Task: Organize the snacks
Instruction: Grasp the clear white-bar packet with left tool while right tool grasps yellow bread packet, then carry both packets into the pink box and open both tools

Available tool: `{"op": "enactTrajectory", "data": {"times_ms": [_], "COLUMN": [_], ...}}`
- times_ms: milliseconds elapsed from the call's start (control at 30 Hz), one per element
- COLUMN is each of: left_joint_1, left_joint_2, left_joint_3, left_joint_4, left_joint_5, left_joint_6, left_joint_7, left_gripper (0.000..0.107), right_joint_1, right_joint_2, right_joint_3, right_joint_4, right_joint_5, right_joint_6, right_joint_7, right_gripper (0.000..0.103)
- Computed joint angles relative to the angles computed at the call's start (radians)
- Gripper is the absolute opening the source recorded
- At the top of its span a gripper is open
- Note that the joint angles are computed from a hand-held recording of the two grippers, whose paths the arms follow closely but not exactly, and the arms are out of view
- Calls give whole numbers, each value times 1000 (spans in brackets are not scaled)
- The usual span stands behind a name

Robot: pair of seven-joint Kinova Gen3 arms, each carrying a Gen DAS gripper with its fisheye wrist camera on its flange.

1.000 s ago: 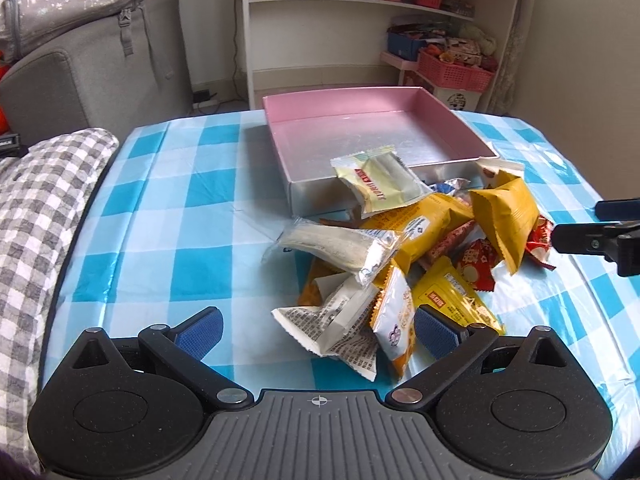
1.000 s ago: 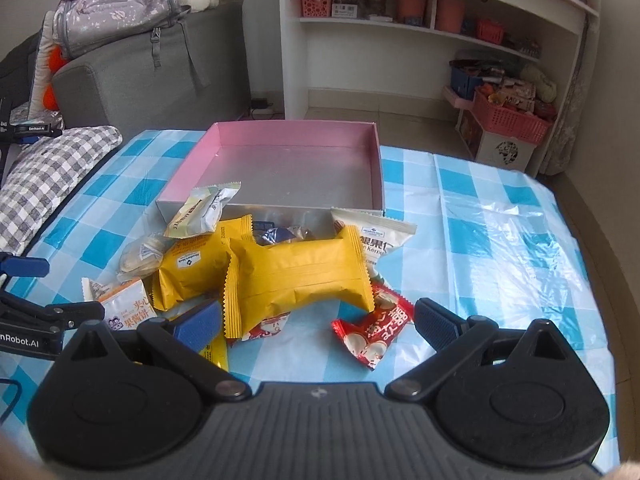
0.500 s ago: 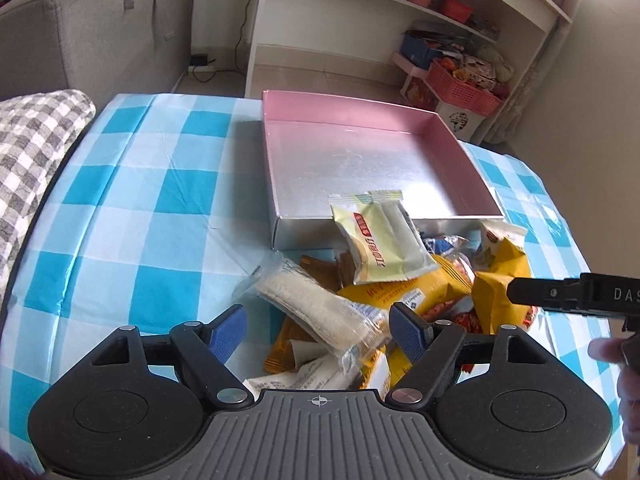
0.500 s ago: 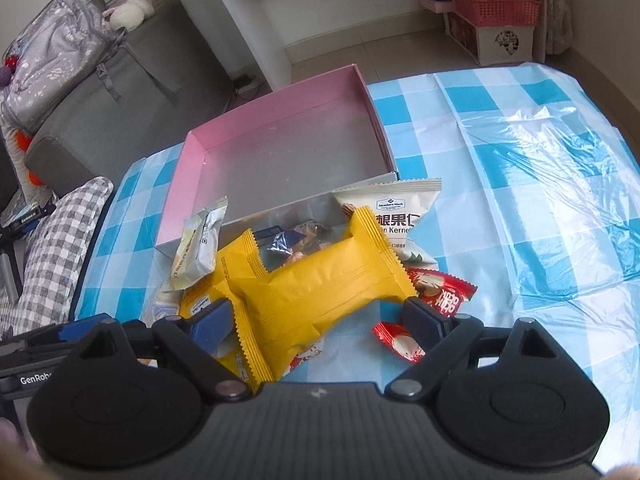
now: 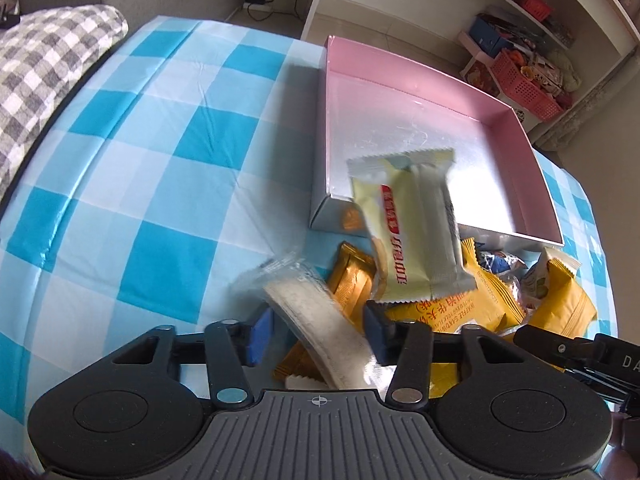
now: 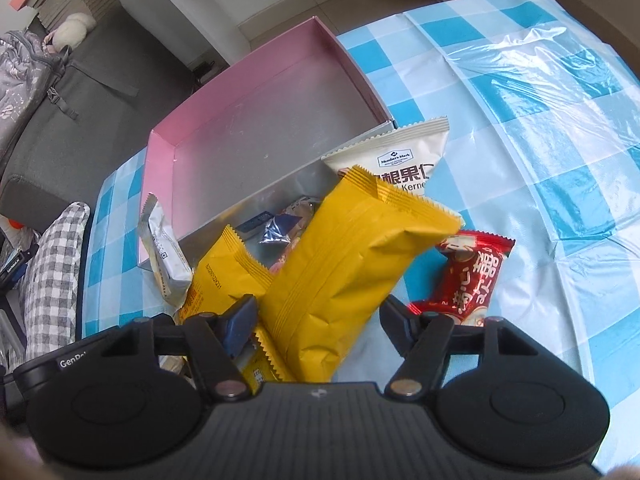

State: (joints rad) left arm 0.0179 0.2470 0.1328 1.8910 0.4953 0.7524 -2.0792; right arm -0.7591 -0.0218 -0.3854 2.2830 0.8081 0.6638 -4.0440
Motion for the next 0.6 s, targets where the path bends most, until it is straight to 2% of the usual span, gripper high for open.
{"op": "enactTrajectory", "data": {"times_ms": [100, 200, 267, 600], "left_joint_1": [-28, -28, -26, -81], "left_joint_2": [7, -3, -16, -75], "left_joint_3": [3, -3, -6, -33], "left_joint_4": [11, 25, 40, 81], "left_joint_5": [42, 42, 37, 111], "left_joint_6": [20, 8, -14, 5], "left_joint_7": [-34, -48, -58, -173], "left_gripper": [29, 19, 18, 17], "right_joint_1": [3, -2, -14, -54], "right_joint_2": [-1, -2, -4, -33], "right_joint_3": [2, -6, -16, -58], "right_joint_4": [16, 20, 16, 12], "right_joint_5": [15, 30, 39, 68], "right_joint_6": [-23, -12, 16, 111], "right_joint_7": [-31, -49, -53, -67], "right_gripper": [44, 38, 31, 26]}}
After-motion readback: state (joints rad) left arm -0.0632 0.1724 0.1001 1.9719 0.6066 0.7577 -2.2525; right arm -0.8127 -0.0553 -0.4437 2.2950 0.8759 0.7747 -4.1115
